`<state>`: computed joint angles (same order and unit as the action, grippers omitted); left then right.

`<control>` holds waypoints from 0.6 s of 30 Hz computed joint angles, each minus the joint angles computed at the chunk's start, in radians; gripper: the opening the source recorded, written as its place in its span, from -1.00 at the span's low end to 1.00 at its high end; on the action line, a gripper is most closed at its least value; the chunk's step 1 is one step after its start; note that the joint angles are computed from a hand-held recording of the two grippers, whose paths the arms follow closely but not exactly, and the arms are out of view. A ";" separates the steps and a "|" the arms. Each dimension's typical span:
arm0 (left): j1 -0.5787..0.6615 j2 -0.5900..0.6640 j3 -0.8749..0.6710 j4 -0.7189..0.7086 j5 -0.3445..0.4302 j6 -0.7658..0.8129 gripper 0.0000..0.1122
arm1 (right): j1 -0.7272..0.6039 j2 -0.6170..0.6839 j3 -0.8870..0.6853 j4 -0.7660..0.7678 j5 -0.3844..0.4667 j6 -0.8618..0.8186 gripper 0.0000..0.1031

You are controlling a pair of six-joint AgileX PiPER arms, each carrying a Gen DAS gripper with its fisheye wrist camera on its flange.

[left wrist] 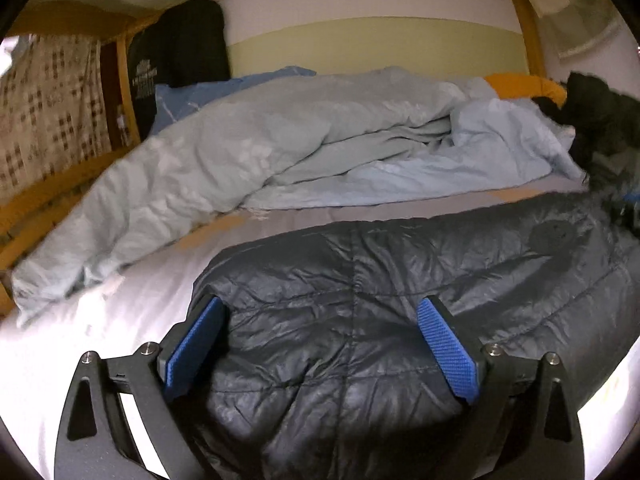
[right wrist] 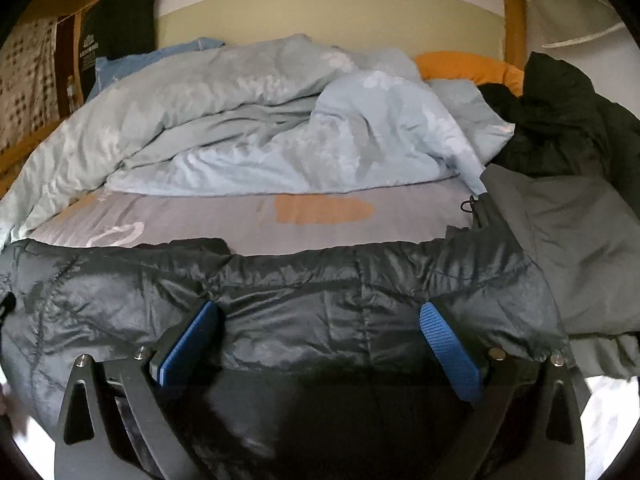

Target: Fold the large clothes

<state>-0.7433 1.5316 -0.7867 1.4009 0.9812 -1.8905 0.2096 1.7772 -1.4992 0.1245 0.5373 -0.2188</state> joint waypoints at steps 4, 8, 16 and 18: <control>0.044 -0.011 0.026 0.013 -0.080 -0.005 0.75 | -0.004 0.040 -0.095 -0.001 0.153 -0.038 0.98; 0.060 -0.015 0.020 -0.008 -0.098 0.000 0.77 | -0.072 0.066 -0.157 0.151 0.250 -0.079 0.95; -0.143 -0.080 0.017 -0.024 0.053 0.004 0.70 | -0.067 -0.041 -0.120 0.204 0.269 -0.125 0.94; -0.172 -0.072 0.007 -0.009 0.077 0.009 0.70 | -0.054 -0.018 -0.159 0.155 0.326 -0.088 0.94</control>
<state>-0.9151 1.4597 -0.7801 1.3915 1.0582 -1.8820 0.1556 1.7589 -1.6582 0.2798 0.8634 -0.3064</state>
